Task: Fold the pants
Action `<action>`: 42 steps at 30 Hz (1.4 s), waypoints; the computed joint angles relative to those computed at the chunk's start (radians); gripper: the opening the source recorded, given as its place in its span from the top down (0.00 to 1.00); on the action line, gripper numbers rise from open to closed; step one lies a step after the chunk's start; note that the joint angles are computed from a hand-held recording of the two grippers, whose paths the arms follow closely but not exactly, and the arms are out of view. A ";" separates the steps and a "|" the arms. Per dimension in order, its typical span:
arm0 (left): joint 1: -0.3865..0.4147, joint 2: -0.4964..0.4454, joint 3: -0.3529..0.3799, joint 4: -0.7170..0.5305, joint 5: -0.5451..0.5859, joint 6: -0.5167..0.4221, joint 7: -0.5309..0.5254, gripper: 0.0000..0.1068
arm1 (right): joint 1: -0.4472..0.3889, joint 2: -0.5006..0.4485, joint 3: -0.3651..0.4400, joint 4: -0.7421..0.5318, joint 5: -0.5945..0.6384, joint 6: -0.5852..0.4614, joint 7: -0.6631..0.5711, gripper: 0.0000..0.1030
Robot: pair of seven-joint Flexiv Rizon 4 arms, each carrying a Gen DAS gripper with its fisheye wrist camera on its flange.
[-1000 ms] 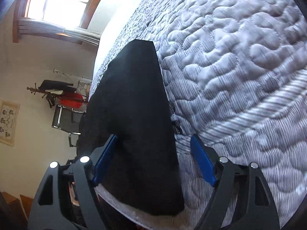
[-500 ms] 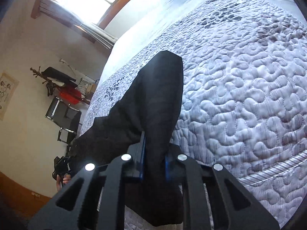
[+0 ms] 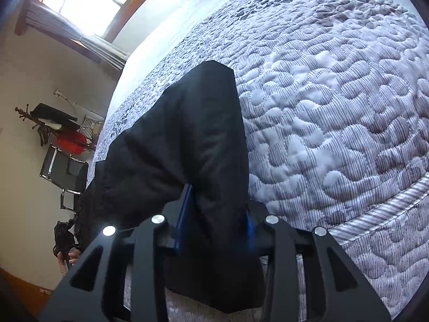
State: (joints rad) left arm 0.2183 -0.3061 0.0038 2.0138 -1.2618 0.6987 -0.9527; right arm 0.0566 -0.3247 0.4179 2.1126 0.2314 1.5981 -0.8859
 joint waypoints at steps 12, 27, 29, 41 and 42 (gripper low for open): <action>-0.002 0.016 -0.002 0.017 -0.073 0.031 -0.044 0.81 | 0.020 0.010 -0.004 0.032 0.009 0.051 0.046 0.63; -0.140 0.127 -0.025 -0.016 -0.102 0.195 0.206 0.81 | -0.021 -0.009 0.026 0.056 -0.071 0.093 0.108 0.62; -0.174 0.146 -0.034 -0.023 -0.076 0.232 0.263 0.77 | -0.039 -0.015 0.042 0.061 -0.081 0.104 0.115 0.62; -0.380 0.173 -0.097 0.011 0.322 0.487 0.418 0.61 | -0.096 -0.041 0.077 0.091 -0.188 0.166 0.191 0.60; -0.386 0.166 -0.103 0.014 0.340 0.492 0.412 0.60 | -0.103 -0.042 0.082 0.096 -0.199 0.171 0.200 0.60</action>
State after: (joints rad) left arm -0.1673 -0.1401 -0.0989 2.0277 -0.9222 1.1910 -0.5409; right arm -0.0467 -0.3669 0.4998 2.2090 0.0320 1.7695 -0.6861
